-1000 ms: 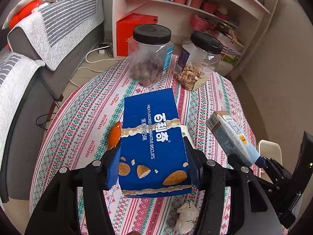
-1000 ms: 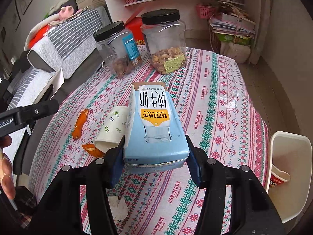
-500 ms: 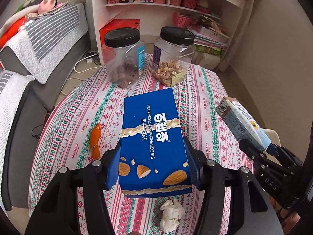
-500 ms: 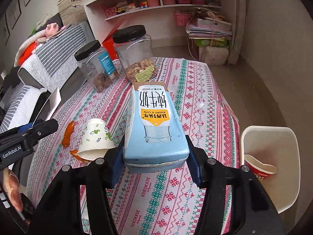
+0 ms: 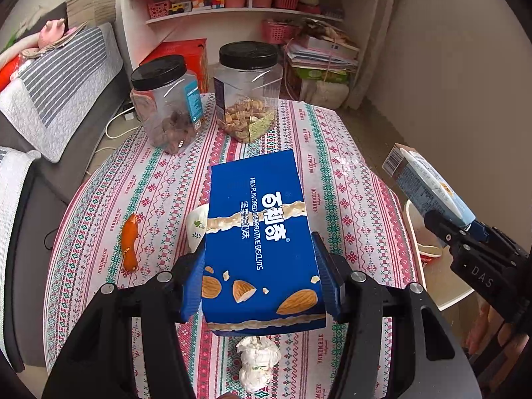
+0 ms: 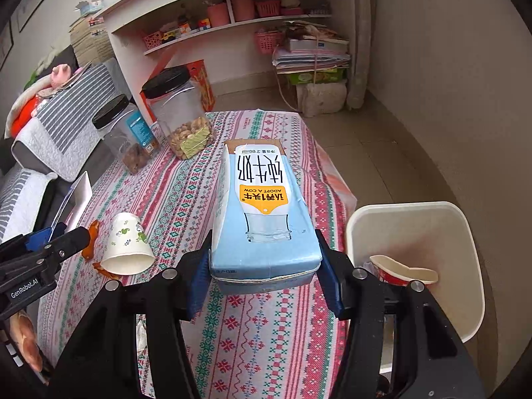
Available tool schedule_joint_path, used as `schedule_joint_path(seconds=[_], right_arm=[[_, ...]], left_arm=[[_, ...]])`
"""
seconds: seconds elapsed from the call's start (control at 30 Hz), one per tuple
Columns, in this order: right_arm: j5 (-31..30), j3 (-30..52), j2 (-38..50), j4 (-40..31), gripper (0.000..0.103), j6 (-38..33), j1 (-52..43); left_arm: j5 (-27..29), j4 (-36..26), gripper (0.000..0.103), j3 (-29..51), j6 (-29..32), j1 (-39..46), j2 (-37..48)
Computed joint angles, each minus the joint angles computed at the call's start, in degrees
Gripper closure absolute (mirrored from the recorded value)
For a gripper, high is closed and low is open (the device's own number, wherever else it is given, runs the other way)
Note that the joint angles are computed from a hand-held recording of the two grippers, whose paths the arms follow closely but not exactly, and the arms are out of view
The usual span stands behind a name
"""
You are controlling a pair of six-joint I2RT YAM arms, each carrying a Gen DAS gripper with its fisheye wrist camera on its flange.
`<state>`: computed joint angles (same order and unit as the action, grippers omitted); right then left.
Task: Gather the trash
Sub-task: 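Drop the milk carton with the right tool while the left tool drops the biscuit box into the wastebasket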
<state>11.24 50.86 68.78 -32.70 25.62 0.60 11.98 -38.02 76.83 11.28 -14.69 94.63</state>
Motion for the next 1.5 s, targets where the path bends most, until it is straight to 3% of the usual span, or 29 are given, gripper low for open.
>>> schedule_joint_path(seconds=[1.13,1.3,1.5], right_arm=[[0.3,-7.1,-14.4,-8.3,0.048,-4.9,-27.1],[0.3,-6.2,-18.4,-10.6,0.02,-5.2,-31.9],[-3.7,-3.1,-22.1,-13.6,0.009,-8.9,-41.1]], left_arm=[[-4.6,2.6,0.047,-5.4,-1.9,-13.8,-3.5],[-5.2,3.2,0.047,-6.2,-4.2,-17.1,-3.9],[-5.6,4.2,0.047,-6.2,-8.1,-23.2,-3.0]])
